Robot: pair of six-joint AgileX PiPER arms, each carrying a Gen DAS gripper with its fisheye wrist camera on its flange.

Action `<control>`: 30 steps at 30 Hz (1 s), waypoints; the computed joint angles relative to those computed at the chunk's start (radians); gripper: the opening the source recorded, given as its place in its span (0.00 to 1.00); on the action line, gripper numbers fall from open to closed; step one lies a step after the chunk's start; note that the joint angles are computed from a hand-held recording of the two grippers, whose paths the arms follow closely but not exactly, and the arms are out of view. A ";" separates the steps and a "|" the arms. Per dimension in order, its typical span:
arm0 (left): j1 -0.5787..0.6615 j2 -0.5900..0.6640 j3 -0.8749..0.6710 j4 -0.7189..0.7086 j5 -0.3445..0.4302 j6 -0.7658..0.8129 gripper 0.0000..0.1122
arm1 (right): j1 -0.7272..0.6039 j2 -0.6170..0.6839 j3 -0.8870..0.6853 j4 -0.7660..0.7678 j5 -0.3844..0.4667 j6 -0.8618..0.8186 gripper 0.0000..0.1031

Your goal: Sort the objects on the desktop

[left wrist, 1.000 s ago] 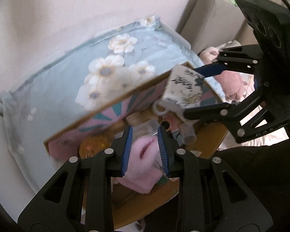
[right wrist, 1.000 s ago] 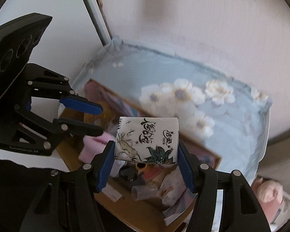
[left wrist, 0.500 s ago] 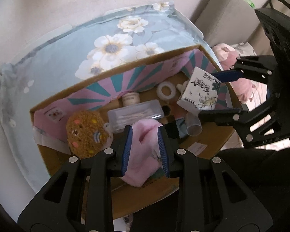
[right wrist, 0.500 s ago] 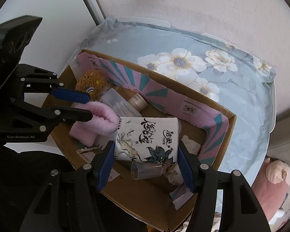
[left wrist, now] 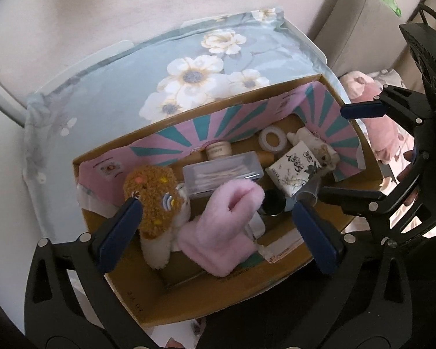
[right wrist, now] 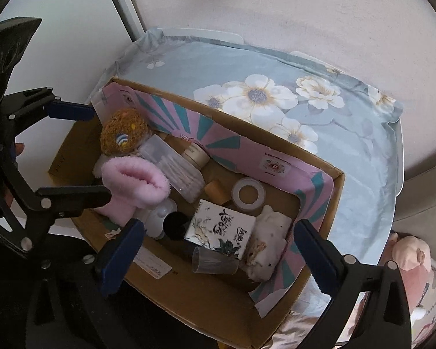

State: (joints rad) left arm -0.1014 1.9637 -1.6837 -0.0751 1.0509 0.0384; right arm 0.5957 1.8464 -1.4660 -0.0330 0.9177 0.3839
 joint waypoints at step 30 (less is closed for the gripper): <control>0.018 -0.024 0.025 0.007 0.022 -0.006 0.92 | 0.025 0.021 -0.042 -0.006 0.030 0.030 1.00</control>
